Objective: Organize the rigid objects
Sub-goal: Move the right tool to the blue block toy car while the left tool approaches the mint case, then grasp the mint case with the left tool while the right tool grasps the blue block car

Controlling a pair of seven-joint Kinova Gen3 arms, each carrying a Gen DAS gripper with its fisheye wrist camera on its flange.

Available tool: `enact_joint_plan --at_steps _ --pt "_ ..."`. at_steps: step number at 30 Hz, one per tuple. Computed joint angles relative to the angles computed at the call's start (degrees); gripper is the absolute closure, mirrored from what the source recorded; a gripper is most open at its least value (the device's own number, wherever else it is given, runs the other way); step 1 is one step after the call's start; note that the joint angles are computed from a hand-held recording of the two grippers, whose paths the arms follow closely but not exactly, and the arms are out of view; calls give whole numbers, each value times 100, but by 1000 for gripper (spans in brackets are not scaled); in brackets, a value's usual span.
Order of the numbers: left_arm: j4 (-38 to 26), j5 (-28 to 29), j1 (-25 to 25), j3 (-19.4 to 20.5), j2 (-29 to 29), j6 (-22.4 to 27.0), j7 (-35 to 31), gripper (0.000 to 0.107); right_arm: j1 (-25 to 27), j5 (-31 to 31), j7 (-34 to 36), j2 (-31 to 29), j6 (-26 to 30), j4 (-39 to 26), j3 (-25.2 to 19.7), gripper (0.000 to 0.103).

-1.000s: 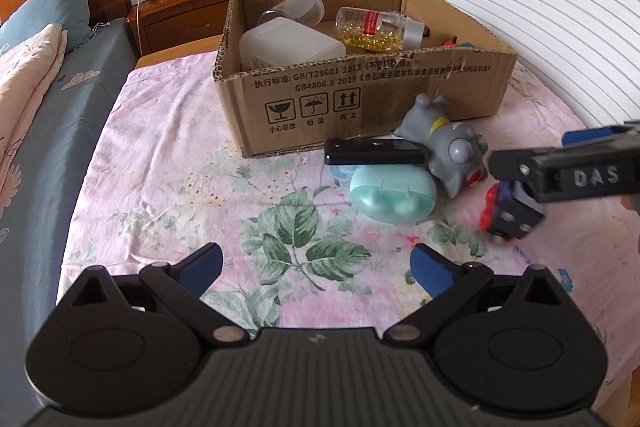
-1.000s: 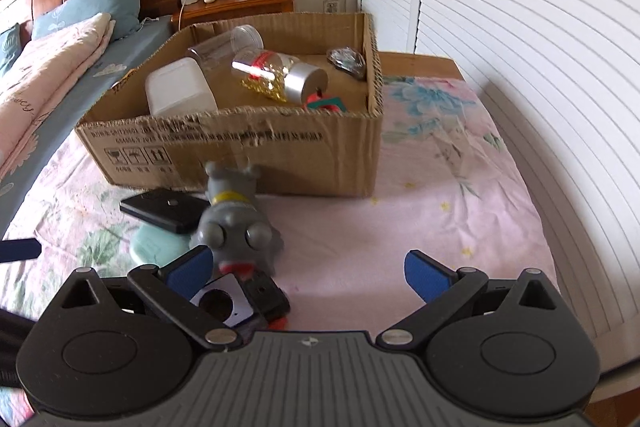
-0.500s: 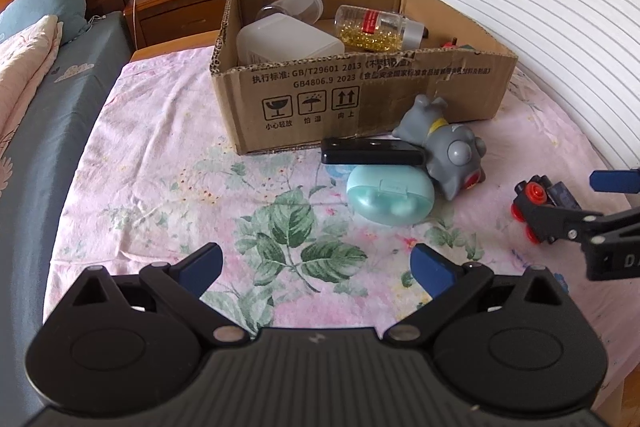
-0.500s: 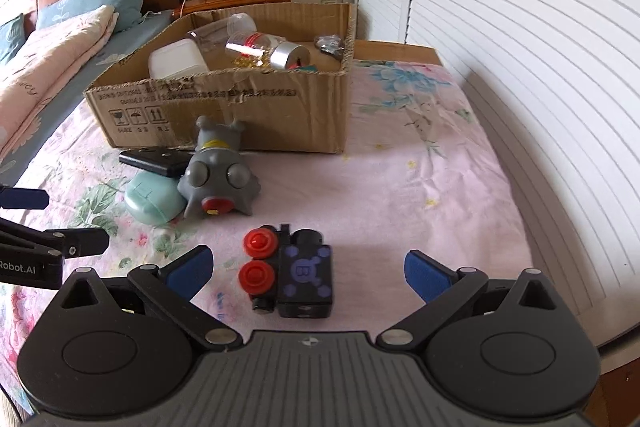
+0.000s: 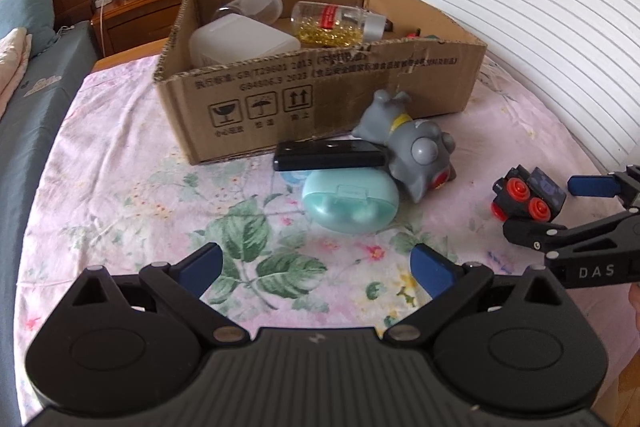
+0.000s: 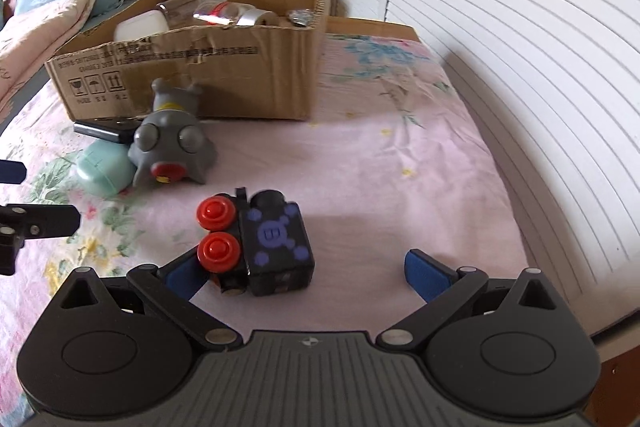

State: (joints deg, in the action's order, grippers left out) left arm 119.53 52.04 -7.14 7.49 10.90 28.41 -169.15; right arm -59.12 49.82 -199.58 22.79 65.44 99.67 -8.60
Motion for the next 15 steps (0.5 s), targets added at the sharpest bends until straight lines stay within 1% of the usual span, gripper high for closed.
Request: enact_joint_plan --at_steps 1,3,4,6,10,13,15 --pt "-19 -37 3 49 54 -35 45 8 -31 44 -55 2 4 33 5 0" --pt "-94 -203 176 -61 167 -26 237 8 -74 120 -166 11 18 82 11 0" --pt "-60 -158 169 -8 187 -116 197 6 -87 149 -200 18 27 93 9 0" --pt "68 143 -30 276 196 -385 -159 5 -93 189 -239 18 29 116 0 0" --pt "111 701 -166 431 302 -498 -733 5 -95 266 -293 4 1 178 -22 0" --pt "50 924 -133 465 398 -565 -913 6 -88 287 -303 4 -5 193 -36 0" --pt "9 1043 -147 494 448 -521 -1047 10 -95 308 -324 4 -6 207 -41 0"
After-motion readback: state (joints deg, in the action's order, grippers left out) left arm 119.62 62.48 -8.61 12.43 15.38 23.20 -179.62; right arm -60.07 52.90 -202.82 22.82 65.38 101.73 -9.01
